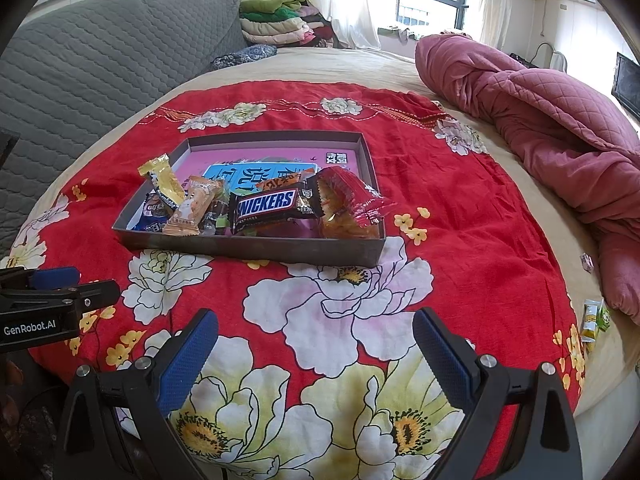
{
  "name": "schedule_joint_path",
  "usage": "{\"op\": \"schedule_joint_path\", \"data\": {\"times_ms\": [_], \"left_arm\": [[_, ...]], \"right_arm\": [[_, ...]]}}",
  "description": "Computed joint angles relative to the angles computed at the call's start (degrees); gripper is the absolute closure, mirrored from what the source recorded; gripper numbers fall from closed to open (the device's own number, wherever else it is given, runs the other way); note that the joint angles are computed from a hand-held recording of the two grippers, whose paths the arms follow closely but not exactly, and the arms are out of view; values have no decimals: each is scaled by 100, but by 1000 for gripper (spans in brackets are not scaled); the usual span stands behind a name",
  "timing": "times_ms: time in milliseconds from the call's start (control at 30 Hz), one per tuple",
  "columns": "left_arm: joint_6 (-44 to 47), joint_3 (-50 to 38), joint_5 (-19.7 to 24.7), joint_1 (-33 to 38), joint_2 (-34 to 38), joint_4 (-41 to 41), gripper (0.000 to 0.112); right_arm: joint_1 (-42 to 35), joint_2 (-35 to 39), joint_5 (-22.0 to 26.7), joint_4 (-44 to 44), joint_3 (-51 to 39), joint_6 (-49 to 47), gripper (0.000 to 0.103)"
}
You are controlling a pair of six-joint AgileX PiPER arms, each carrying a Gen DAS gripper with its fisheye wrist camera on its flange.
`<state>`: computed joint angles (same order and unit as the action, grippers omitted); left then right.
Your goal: Organize snacks
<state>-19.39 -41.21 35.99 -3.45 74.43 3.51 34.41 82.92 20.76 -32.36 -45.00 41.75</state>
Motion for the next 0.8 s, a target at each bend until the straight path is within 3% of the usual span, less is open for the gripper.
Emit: {"op": "schedule_joint_path", "data": {"times_ms": [800], "left_arm": [[-287, 3, 21, -65, 106, 272, 42]], "right_arm": [[-37, 16, -10, 156, -17, -148, 5]]}}
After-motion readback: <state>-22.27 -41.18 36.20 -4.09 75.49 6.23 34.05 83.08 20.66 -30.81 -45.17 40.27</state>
